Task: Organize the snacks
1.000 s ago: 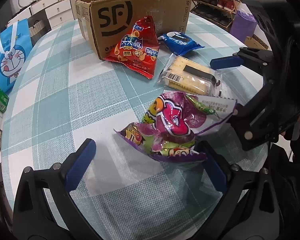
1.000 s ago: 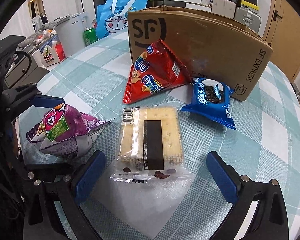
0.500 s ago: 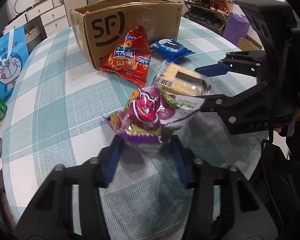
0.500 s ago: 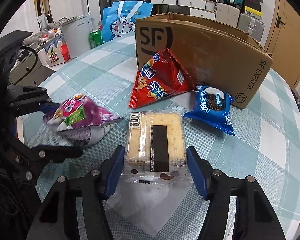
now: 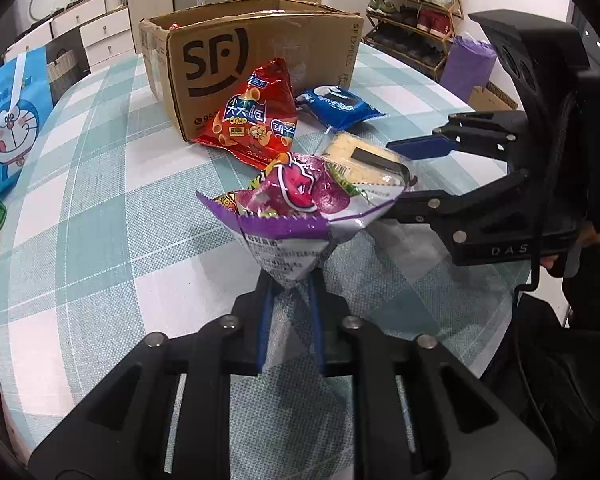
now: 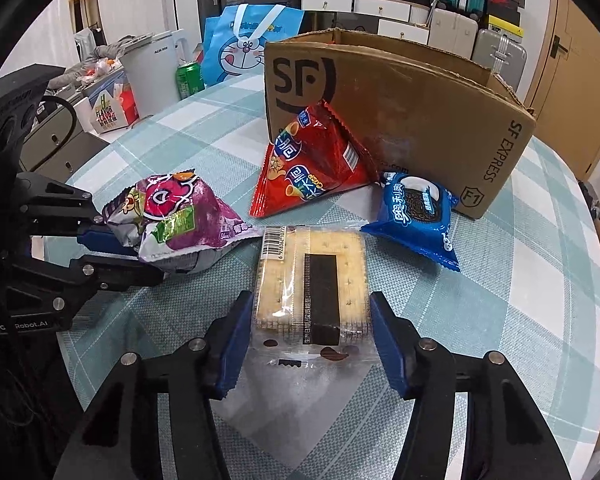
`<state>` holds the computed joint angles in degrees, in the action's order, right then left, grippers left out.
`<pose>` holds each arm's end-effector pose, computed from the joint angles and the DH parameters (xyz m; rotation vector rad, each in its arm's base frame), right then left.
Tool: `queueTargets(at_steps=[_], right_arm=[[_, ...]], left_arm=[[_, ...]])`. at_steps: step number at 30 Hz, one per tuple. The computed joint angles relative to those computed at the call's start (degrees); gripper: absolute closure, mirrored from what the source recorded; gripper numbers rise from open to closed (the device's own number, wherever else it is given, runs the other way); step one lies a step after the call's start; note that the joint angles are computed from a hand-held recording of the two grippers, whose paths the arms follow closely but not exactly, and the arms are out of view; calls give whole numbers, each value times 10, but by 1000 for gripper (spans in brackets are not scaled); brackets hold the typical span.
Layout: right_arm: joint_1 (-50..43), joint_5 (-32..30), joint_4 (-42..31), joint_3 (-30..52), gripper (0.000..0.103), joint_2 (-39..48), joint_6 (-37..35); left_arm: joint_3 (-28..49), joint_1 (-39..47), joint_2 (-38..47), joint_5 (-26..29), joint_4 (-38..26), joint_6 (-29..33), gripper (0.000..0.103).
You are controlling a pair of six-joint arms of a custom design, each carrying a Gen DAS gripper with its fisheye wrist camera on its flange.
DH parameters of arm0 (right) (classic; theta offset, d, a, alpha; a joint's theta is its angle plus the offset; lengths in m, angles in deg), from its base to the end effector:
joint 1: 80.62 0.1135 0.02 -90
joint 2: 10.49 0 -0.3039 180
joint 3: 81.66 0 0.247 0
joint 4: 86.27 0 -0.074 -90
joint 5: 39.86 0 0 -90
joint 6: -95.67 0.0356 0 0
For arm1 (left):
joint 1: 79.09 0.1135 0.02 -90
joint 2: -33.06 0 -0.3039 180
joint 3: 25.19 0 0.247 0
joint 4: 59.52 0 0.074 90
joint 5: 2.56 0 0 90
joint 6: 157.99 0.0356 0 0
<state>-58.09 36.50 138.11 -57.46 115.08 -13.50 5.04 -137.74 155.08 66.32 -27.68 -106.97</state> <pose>0.1882 0.0872 0.0275 -0.9937 2.3549 0.3276 0.1291 -0.1873 0.0315 0.3061 2.5035 -0.1996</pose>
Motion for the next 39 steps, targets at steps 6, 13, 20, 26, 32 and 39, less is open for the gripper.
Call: queueTargets(at_steps=[6, 13, 20, 26, 32, 39], right_arm=[[2, 0, 2, -1, 45, 2, 1], [1, 0, 3, -1, 45, 2, 0], [2, 0, 4, -1, 45, 3, 0], [-1, -2, 9, -7, 45, -4, 0], [-10, -13, 13, -12, 45, -9, -3], [-25, -29, 25, -27, 45, -22, -10]], left_arm=[[-12, -21, -20, -20, 19, -1, 26], [-9, 4, -12, -41, 33, -35, 23], [-23, 20, 23, -21, 108, -37, 40], [-22, 9, 32, -43, 115, -32, 54], [-31, 3, 39, -54, 137, -30, 55], [-46, 2, 37, -66, 166, -28, 55]])
